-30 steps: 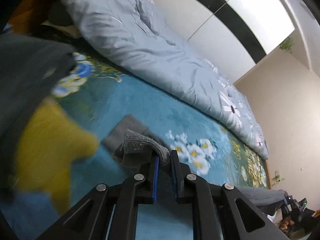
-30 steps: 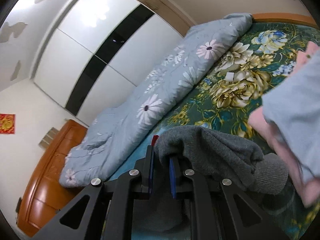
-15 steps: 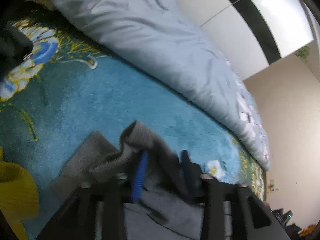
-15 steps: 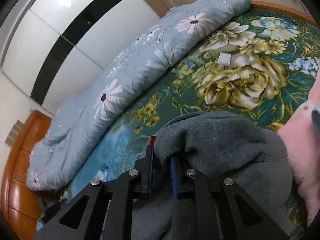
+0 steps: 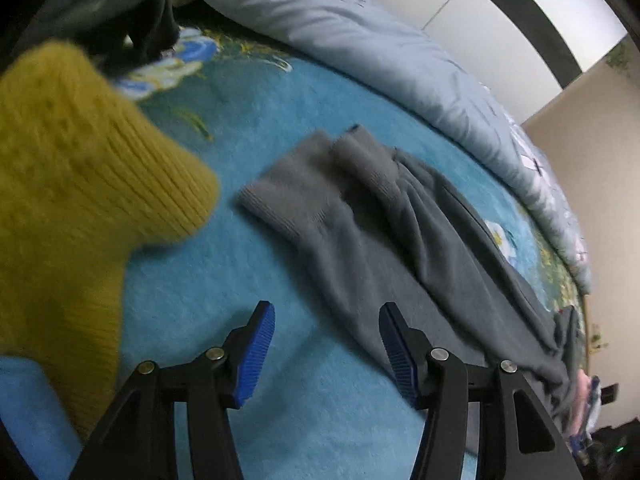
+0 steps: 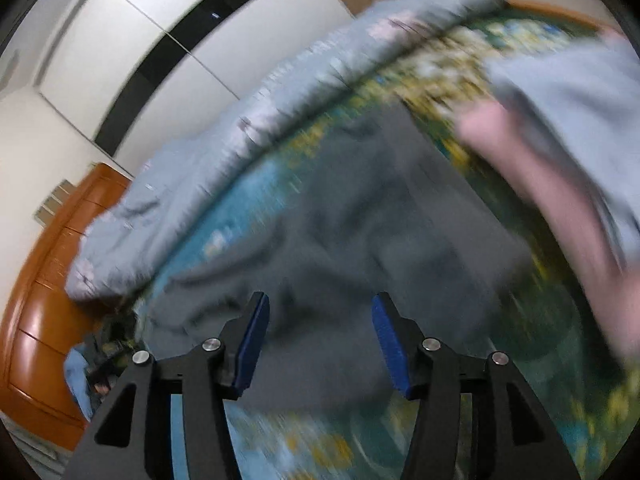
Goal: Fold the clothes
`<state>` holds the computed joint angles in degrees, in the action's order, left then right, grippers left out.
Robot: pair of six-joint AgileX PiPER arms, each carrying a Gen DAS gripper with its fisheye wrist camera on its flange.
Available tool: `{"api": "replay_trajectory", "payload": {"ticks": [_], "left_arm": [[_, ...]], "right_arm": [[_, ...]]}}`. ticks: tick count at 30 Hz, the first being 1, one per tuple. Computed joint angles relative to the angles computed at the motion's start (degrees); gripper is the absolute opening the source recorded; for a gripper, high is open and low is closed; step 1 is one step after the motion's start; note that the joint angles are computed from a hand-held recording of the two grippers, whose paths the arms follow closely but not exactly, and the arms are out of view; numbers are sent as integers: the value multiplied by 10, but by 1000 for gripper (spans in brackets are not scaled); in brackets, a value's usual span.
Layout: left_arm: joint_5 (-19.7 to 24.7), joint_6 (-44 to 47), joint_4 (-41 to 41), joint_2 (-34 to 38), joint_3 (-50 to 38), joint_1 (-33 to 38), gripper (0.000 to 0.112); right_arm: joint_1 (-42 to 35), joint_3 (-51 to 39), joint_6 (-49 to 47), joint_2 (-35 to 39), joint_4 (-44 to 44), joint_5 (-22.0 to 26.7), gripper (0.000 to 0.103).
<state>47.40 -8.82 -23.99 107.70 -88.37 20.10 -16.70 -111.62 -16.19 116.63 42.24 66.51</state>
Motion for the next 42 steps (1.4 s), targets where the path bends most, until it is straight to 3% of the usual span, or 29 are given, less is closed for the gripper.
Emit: {"api": "replay_trajectory", "payload": {"ticks": [4,6,9,11,12,13,14,15,20,27,35,39,42], "left_arm": [[-30,-2,-36,10,14,3,56],[-44,-18,-31,9,17,0,56],[-61,-29,-32,9,23,2,32],[-65,-20,-63,13,30,12,6],[-65,-16,-81,13,36,20,4],[-68,-16,-92,11,43,23,4],[-74,-16,-100,5,51,25,4],[-78,-19,-102,-3,57,26,4],[-89,-20,-96,-73,87,22,4],[-101,2,-100,-248,208,33,3],[-27,53,-85,-480,379,105,4],[-15,24,-29,-522,461,86,4],[-11,31,-40,-509,504,98,4]], "right_arm": [[-38,142,-24,-39,68,-42,55],[-42,161,-25,-29,94,-52,55],[-33,162,-25,-8,119,-74,55],[-30,168,-35,-1,144,-96,54],[-28,166,-31,3,151,-104,43],[-26,164,-25,7,158,-112,32],[-25,161,-19,11,164,-120,10],[-23,158,-13,15,170,-127,7],[-29,151,-50,-20,201,-130,4],[-76,205,-155,-106,271,-75,3],[-160,303,-239,-177,302,2,3],[-182,345,-261,-176,279,6,3],[-189,374,-260,-166,260,1,3]]}}
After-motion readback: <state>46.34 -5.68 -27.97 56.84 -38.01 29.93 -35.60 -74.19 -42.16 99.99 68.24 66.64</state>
